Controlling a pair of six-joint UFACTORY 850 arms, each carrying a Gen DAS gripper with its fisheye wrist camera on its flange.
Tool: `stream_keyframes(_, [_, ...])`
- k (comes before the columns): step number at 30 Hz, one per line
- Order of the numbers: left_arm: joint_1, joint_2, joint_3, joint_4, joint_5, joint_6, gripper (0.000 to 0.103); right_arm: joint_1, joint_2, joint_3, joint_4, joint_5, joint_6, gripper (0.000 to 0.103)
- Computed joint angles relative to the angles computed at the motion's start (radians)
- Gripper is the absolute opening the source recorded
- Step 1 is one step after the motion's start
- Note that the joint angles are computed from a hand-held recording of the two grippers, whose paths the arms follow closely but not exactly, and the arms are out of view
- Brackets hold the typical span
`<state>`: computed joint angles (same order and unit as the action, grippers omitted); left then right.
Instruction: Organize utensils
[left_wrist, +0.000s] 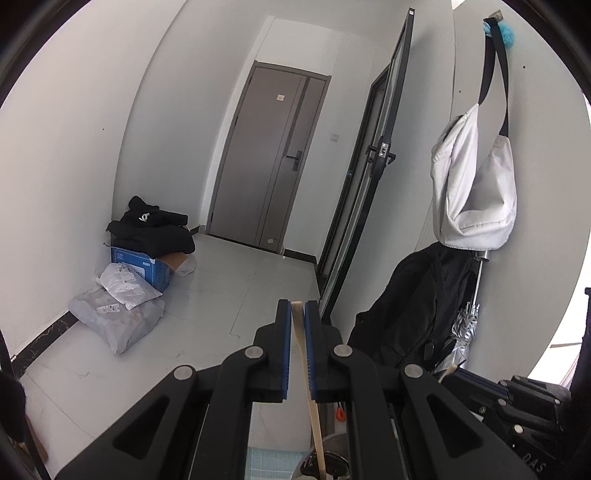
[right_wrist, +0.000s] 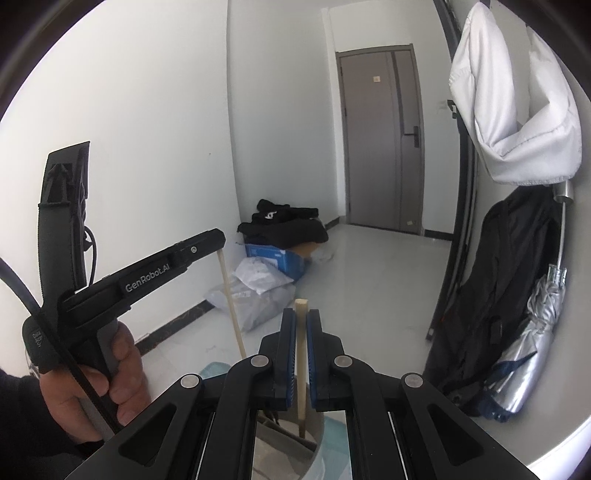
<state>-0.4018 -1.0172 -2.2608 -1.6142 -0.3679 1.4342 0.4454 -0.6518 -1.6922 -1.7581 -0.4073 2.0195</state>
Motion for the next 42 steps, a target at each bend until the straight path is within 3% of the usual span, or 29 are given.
stream_keyframes(3, [0.003,0.023,0.038,0.043,-0.043,0.024,0.004,-0.002,0.006,0.008,0.015,0.011,-0.021,0.005])
stream_keyframes(6, [0.008,0.021,0.028,0.177,-0.101,-0.060,0.004,-0.004,0.003,0.005,0.082,0.032,-0.082,0.005])
stream_keyframes(10, [0.022,-0.076,-0.158,0.488,-0.324,-0.333,0.004,-0.017,-0.002,0.006,0.163,0.092,-0.108,0.006])
stream_keyframes(13, [0.026,-0.087,-0.189,0.581,-0.371,-0.441,0.005,-0.022,0.001,0.023,0.174,0.129,-0.086,0.008])
stream_keyframes(15, [0.035,-0.108,-0.238,0.653,-0.400,-0.568,0.018,-0.020,0.008,0.037,0.237,0.127,-0.114,0.009])
stream_keyframes(16, [0.037,-0.089,-0.208,0.668,-0.383,-0.595,0.025,-0.019,0.019,0.057,0.209,0.129,-0.067,0.012])
stream_keyframes(18, [0.041,-0.015,-0.085,0.639,-0.316,-0.574,0.050,-0.009,0.048,0.102,0.127,0.116,0.041,0.025])
stream_keyframes(19, [0.043,0.028,-0.016,0.614,-0.275,-0.548,0.053,-0.003,0.061,0.120,0.097,0.103,0.079,0.033])
stream_keyframes(22, [0.041,0.106,0.099,0.628,-0.210,-0.549,0.057,0.018,0.106,0.180,0.057,0.064,0.151,0.039])
stream_keyframes(24, [0.039,0.158,0.175,0.636,-0.175,-0.553,0.068,0.035,0.139,0.223,0.041,0.040,0.200,0.042])
stream_keyframes(30, [0.034,0.311,0.400,0.571,-0.056,-0.457,0.079,0.095,0.222,0.320,0.003,-0.057,0.310,0.052])
stream_keyframes(35, [0.026,0.430,0.583,0.391,0.039,-0.257,0.087,0.165,0.272,0.390,-0.028,-0.148,0.389,0.062])
stream_keyframes(37, [0.027,0.466,0.642,0.283,0.053,-0.150,0.089,0.192,0.281,0.408,-0.032,-0.185,0.414,0.064])
stream_keyframes(42, [0.032,0.519,0.737,0.217,0.050,-0.059,0.090,0.257,0.287,0.439,0.028,-0.284,0.406,0.070])
